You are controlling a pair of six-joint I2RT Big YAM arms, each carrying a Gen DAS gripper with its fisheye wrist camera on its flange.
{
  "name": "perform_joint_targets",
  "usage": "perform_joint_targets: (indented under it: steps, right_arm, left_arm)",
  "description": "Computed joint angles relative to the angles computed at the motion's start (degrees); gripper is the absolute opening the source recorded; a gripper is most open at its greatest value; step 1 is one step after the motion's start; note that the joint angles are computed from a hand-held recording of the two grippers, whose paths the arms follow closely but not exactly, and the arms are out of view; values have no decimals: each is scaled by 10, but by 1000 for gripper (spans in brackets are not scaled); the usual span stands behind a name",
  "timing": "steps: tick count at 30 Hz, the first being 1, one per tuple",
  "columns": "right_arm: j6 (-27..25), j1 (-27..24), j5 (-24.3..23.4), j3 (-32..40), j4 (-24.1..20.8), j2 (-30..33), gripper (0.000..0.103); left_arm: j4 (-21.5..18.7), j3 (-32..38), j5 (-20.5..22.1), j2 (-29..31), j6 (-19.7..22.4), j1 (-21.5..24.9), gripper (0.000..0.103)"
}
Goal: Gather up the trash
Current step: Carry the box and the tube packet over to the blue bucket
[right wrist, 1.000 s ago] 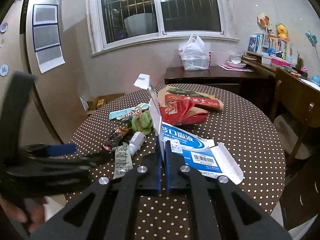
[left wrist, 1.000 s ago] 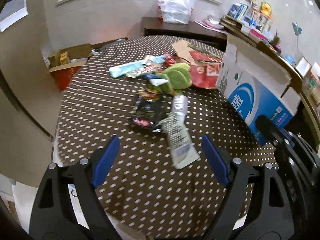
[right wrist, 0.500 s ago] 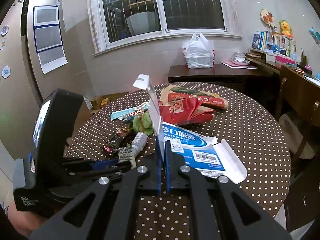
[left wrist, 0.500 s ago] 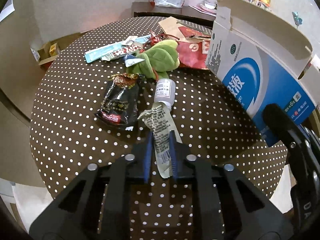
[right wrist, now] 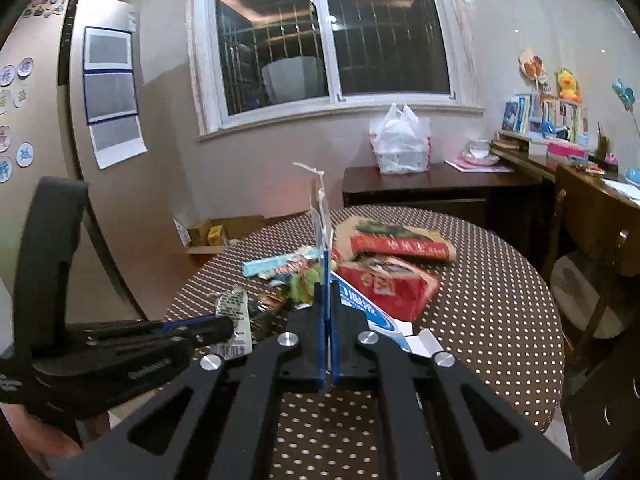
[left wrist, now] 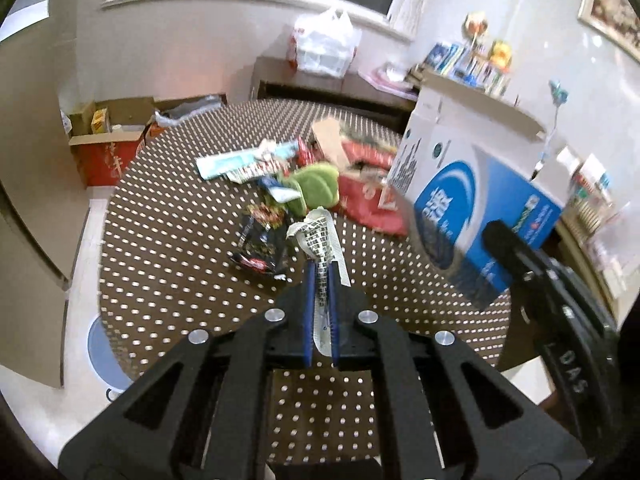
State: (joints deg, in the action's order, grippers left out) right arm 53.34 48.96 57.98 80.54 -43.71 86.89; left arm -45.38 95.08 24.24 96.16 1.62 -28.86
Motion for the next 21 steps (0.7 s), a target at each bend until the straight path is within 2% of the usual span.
perform_joint_targets:
  steps: [5,9,11,12,15,19,21]
  right_arm:
    - [-70,17,12,48,34,23,3]
    - [-160,25,-19,107,98,63,3]
    - [-193,24,-51,139,122,87,3]
    - [-210,22,-83,163,137,106,3]
    - [-245,15,-146,238,146,162,3]
    - [-252,4,-240,354,121,247,3]
    - [-251,-1,-276,424,90,296,3]
  left_arm:
    - [31,-20,25,-35,-19,40,6]
    - [60,-39,34,-60,-36,87,6]
    - [67,-44,34,-66,-41,109,6]
    - [71,-48,32,-70,-45,125,6]
    - [80,-56,23,-70,-56,163,6]
    - [81,-55,0,-55,-75,213,6]
    - [79,-53,-18,-43,-80,233,6]
